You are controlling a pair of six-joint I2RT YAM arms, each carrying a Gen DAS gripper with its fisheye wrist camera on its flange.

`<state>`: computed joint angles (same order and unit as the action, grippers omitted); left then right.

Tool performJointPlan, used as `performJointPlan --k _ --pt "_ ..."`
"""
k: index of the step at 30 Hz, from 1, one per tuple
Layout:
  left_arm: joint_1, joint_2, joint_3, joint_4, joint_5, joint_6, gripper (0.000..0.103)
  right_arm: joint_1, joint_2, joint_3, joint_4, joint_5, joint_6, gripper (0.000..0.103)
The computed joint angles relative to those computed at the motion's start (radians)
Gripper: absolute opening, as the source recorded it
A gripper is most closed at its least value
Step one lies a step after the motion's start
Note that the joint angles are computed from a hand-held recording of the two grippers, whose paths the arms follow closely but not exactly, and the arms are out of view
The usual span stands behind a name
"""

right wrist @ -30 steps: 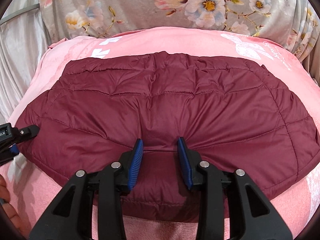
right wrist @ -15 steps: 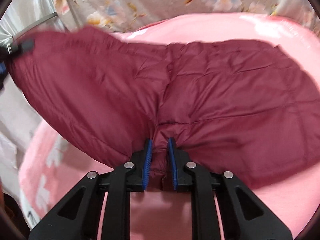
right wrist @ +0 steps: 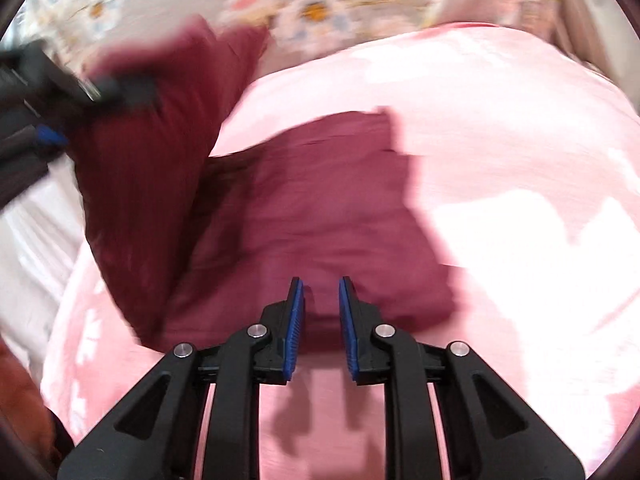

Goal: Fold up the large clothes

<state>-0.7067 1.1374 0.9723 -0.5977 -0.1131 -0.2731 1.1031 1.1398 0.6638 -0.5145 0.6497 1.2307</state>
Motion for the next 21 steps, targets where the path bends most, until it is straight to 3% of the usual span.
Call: performJointPlan --k 5,7,11,14,17,21 --pt "-0.090 0.181 -0.031 0.073 -0.012 -0.075 0.027 0.024 -0.124 -0.056 -0.141 0.048 0.119 0.023" --pt "-0.090 0.119 -0.056 0.074 0.008 -0.068 0.034 0.042 -0.154 -0.051 -0.192 0.085 0.139 0.032" --pt "0.028 -0.109 -0.062 0.026 0.127 -0.066 0.069 0.009 -0.178 0.007 -0.190 0.127 0.037 0.043" --pt "0.142 -0.184 -0.018 -0.029 0.084 -0.024 0.071 -0.041 -0.209 0.019 -0.077 0.096 -0.106 0.052" --pt "0.254 -0.154 -0.001 -0.064 -0.019 -0.004 0.071 -0.137 -0.179 0.037 0.092 -0.037 -0.244 0.061" --pt "0.400 -0.088 -0.042 -0.072 0.018 0.030 0.069 -0.213 -0.054 0.093 0.187 -0.158 -0.287 0.064"
